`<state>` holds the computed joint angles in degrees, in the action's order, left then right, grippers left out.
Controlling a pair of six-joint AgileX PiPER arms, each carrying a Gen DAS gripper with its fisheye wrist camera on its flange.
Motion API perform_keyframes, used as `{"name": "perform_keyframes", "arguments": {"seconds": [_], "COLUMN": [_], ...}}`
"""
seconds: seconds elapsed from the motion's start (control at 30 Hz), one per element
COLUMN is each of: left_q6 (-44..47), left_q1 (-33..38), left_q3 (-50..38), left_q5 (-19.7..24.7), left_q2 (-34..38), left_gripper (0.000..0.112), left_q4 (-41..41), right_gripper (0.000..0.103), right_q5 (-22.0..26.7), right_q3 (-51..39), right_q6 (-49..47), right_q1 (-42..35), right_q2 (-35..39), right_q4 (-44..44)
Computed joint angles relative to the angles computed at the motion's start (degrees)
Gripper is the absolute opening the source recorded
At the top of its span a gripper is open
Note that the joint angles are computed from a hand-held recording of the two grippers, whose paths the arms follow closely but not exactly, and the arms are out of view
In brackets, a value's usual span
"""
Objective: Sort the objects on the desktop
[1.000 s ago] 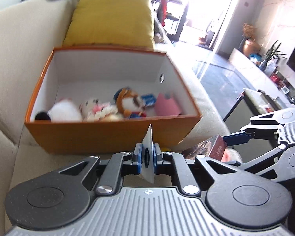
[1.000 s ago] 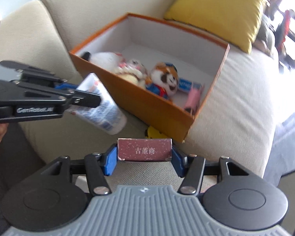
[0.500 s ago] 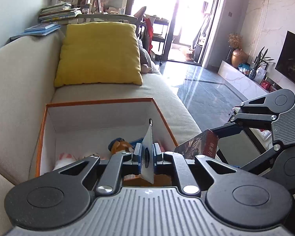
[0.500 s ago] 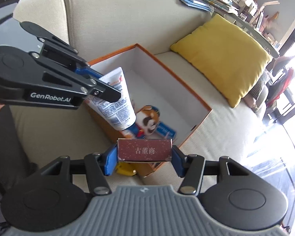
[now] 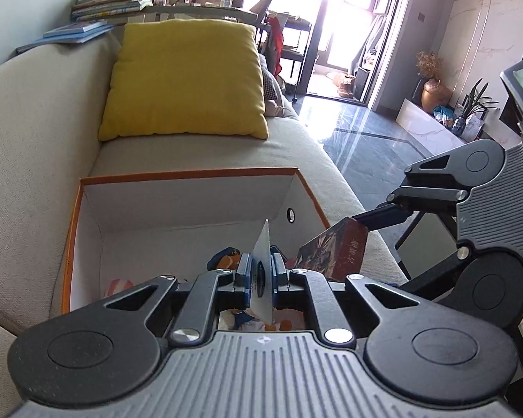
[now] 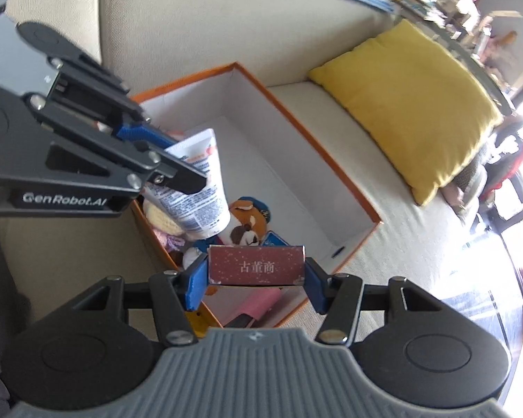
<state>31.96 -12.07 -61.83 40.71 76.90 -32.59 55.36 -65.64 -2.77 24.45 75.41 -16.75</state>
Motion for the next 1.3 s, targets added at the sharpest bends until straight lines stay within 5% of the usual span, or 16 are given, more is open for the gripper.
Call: {"name": "perform_keyframes", "arguments": {"seconds": [0.47,0.8,1.3], "left_q6": [3.27,5.65,2.33], "left_q1": [2.08,3.13,0.30], "left_q3": [-1.93,-3.47,-8.57], "left_q5": [1.90,4.32,8.71], "left_q2": [4.58,8.06,14.76], "left_gripper": [0.011,0.011,0.011], "left_q4": [-2.49,-6.54,-5.24], "right_gripper": [0.058,0.058,0.059], "right_q5": [3.67,12.26,12.42], "right_q3": [-5.30,-12.85,-11.45], "right_q6": [-20.89,-35.69,-39.95], "right_q1": [-5.40,-9.41,-11.12], "right_q2": [10.98,17.78,19.20], "right_q4": [7.40,12.10,12.75]}}
